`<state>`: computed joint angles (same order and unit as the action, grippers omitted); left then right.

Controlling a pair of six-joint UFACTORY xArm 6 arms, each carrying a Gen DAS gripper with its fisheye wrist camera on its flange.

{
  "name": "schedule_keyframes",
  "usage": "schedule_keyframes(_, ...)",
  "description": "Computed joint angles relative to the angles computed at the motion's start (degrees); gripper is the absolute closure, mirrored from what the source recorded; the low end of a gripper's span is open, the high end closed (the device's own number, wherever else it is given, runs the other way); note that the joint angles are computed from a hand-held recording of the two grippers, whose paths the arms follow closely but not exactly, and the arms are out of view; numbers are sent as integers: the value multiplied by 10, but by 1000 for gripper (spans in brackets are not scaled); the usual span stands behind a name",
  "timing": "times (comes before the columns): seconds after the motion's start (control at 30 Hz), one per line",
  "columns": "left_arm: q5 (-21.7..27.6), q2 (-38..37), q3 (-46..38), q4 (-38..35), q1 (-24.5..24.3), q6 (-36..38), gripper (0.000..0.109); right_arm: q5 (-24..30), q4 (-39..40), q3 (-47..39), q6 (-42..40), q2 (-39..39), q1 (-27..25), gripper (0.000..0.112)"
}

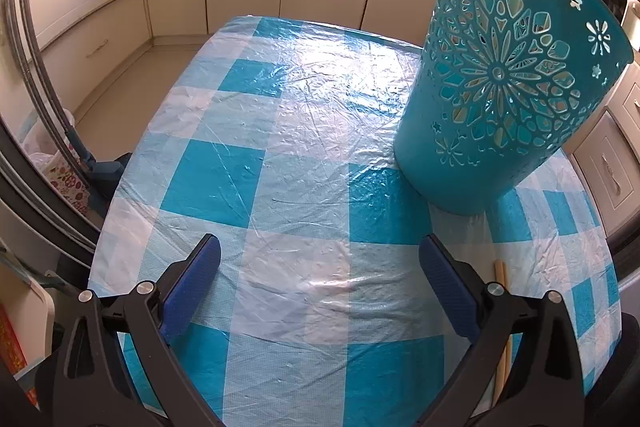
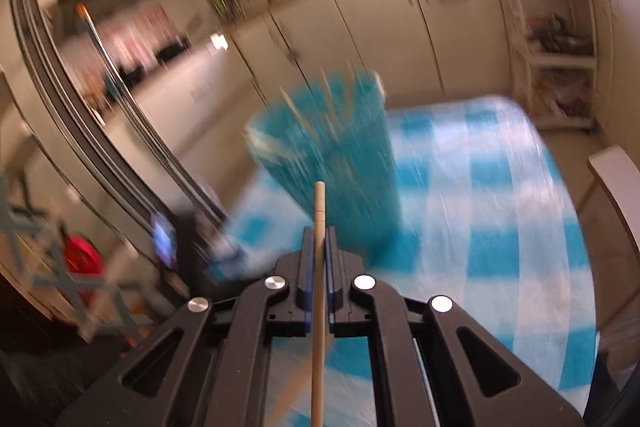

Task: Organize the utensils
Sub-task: 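Carry the chopstick over the teal basket and open the right tool, then move the right tool back down to a loose chopstick on the cloth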

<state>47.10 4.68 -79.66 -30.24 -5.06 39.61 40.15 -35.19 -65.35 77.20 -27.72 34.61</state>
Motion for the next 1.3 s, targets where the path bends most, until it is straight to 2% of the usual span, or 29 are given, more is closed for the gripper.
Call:
schedule_keyframes(0.23,0,-4,4,-1,0,2,13,-22,-173,-185,54,114,-47,106)
schedule_keyframes(0.4,4,-3,2,-10,2,6,13,25,-281,-312,108,223,-70,106)
schedule_keyframes(0.5,8,0,-2,-18,5,10,13,43,-295,-331,120,254,-81,106)
schedule_keyframes(0.73,17,0,-4,-32,7,23,13,71,-255,-291,98,250,-86,106)
schedule_keyframes(0.97,17,0,-5,-31,8,21,13,59,-222,-245,72,220,-75,106)
schedule_keyframes(1.03,17,0,-4,-32,9,20,13,66,-231,-224,68,199,-55,102)
schedule_keyframes(1.1,15,2,-5,-32,9,19,13,75,-247,-199,79,175,-37,94)
schedule_keyframes(1.3,10,4,-6,-25,6,12,13,162,-288,-113,139,91,54,88)
